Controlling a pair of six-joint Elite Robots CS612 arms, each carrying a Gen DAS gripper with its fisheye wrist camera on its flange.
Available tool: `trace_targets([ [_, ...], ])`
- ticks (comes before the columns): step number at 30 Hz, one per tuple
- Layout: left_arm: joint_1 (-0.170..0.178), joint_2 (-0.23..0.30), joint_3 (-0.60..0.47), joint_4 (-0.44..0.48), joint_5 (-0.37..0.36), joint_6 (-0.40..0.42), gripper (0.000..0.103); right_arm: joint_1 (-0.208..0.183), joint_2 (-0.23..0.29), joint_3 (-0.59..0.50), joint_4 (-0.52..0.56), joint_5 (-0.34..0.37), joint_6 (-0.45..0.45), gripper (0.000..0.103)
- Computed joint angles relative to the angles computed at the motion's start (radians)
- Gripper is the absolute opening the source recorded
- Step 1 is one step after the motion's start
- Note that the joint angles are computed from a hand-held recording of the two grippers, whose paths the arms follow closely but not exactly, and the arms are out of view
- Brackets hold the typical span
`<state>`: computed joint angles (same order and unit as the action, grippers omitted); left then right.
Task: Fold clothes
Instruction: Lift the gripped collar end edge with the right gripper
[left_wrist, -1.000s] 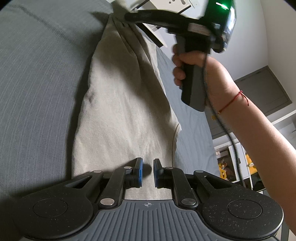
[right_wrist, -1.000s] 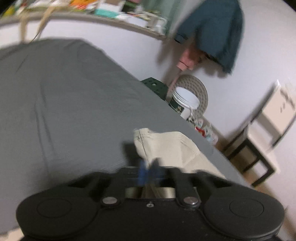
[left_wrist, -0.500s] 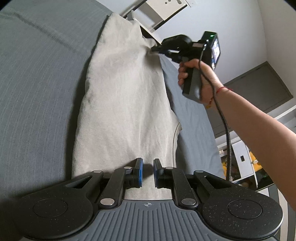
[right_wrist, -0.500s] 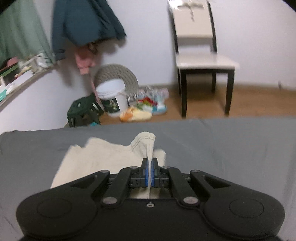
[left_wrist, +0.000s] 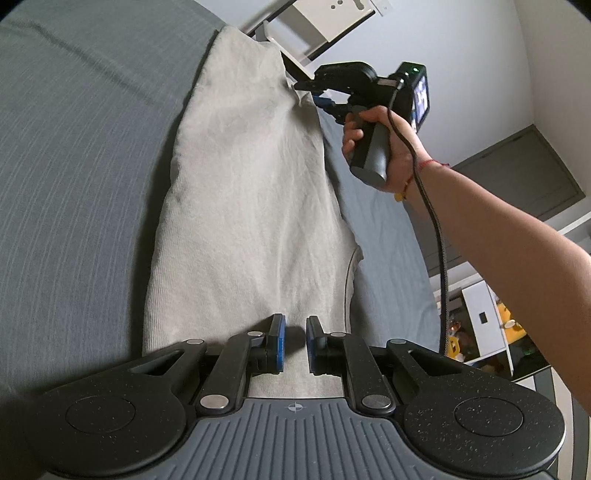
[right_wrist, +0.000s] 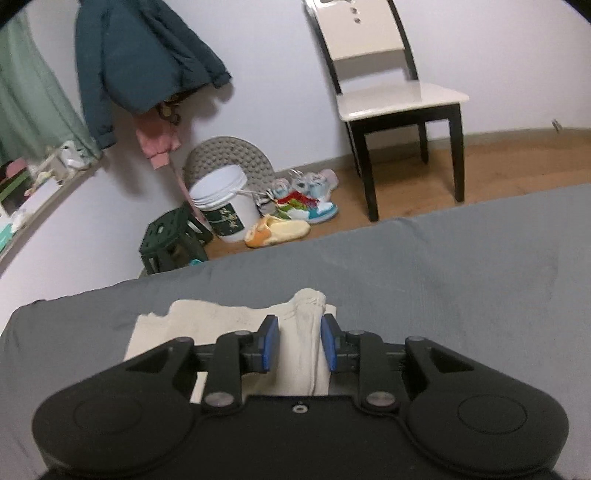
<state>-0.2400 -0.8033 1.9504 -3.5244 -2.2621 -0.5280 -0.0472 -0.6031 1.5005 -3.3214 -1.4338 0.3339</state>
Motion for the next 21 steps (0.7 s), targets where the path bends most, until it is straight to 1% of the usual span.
trace_targets([
  [2,0.000,0.003,-0.004,0.000,-0.003,-0.004,0.012,0.006,0.004,-0.015,0.032,-0.022,-0.002,0.025],
  [3,0.001,0.002,-0.001,-0.002,-0.005,-0.006,0.012,0.008,0.006,-0.019,0.035,-0.028,-0.006,0.022],
  [4,0.001,0.001,0.002,-0.004,-0.005,-0.009,0.012,0.012,0.007,-0.021,0.026,-0.049,-0.015,0.009],
  [5,0.001,-0.001,0.004,-0.004,-0.004,-0.008,0.012,0.017,0.009,-0.022,0.017,-0.070,-0.025,0.005],
  [7,0.000,-0.003,0.007,-0.005,-0.002,-0.003,0.012,0.029,0.007,-0.014,-0.011,-0.109,-0.065,0.005],
  [8,0.000,-0.002,0.006,-0.005,-0.002,-0.004,0.012,0.035,0.005,-0.003,-0.056,-0.107,-0.110,0.005],
  [9,-0.001,0.000,0.005,-0.006,-0.001,-0.005,0.012,0.039,0.003,0.011,-0.104,-0.094,-0.162,0.005],
  [12,-0.002,0.002,0.004,-0.009,0.000,-0.008,0.012,0.046,-0.011,0.075,-0.280,0.090,-0.422,0.005],
  [13,-0.003,0.001,0.005,-0.011,0.001,-0.009,0.012,0.045,-0.021,0.095,-0.294,0.165,-0.488,0.005],
  [15,-0.004,0.001,0.006,-0.013,0.003,-0.010,0.012,0.056,-0.042,0.134,-0.290,0.255,-0.648,0.005],
  [16,-0.004,0.001,0.007,-0.014,0.004,-0.009,0.012,0.063,-0.048,0.148,-0.287,0.273,-0.715,0.005],
  [19,-0.006,0.001,0.003,-0.009,0.007,-0.009,0.012,0.074,-0.049,0.149,-0.268,0.257,-0.775,0.004],
  [21,-0.006,0.001,0.000,-0.007,0.007,-0.009,0.012,0.080,-0.034,0.121,-0.264,0.152,-0.710,0.004],
])
